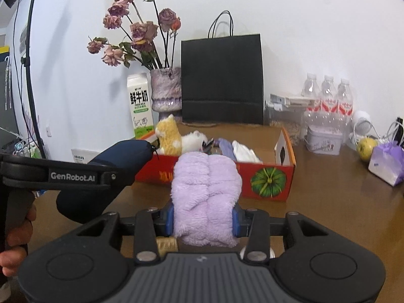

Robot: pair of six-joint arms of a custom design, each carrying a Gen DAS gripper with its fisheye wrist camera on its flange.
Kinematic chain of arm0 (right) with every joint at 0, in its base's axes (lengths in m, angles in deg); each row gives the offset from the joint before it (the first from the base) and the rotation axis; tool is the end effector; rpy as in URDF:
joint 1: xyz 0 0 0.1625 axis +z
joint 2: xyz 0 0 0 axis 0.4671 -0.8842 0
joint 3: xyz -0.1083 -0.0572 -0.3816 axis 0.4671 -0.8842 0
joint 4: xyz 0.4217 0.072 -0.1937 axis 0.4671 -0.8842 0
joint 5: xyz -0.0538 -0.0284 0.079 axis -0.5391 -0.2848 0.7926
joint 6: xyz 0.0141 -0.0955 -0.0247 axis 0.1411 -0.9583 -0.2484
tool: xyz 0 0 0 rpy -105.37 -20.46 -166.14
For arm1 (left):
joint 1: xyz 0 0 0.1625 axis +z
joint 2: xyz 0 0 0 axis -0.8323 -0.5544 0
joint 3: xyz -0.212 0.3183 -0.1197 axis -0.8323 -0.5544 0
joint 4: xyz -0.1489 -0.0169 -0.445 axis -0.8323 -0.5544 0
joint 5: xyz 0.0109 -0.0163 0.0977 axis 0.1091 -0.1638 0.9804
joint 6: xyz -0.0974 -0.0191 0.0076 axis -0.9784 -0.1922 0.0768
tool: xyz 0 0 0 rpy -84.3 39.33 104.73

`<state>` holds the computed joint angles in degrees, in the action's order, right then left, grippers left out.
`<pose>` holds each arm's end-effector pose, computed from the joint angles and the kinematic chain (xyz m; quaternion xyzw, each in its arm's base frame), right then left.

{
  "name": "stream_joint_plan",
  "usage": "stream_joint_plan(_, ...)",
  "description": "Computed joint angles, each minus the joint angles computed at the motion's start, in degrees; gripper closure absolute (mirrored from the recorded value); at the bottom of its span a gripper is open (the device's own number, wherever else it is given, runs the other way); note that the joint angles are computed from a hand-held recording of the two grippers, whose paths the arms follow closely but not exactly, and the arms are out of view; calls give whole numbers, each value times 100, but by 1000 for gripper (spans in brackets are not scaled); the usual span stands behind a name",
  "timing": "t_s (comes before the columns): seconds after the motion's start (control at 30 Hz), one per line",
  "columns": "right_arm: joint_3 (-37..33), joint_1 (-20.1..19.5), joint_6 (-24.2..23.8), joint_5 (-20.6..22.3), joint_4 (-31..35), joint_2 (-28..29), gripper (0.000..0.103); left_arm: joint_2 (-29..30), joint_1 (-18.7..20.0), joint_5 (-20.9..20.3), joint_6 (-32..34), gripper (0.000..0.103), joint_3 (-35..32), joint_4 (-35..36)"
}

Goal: Organize objects
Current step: 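Carry the navy pouch and lavender headband over the red box with both tools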

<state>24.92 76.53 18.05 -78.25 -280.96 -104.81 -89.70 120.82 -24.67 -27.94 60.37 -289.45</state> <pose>0.2563 -0.5482 -0.0340 0.3505 -0.8181 0.4165 0.1856 -0.0401 -0.5491 0.2396 0.1594 0.8115 -0.4765 0.2983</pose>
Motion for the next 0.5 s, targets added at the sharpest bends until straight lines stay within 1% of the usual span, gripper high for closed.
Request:
stream_joint_plan(0.2,-410,38,-47,62,166,130,64,289,22,-41,88,40,-333,-190)
stream_joint_plan(0.5,-1022,2,-5,130,431,345,64,667,146,-116,119,40,-919,-255)
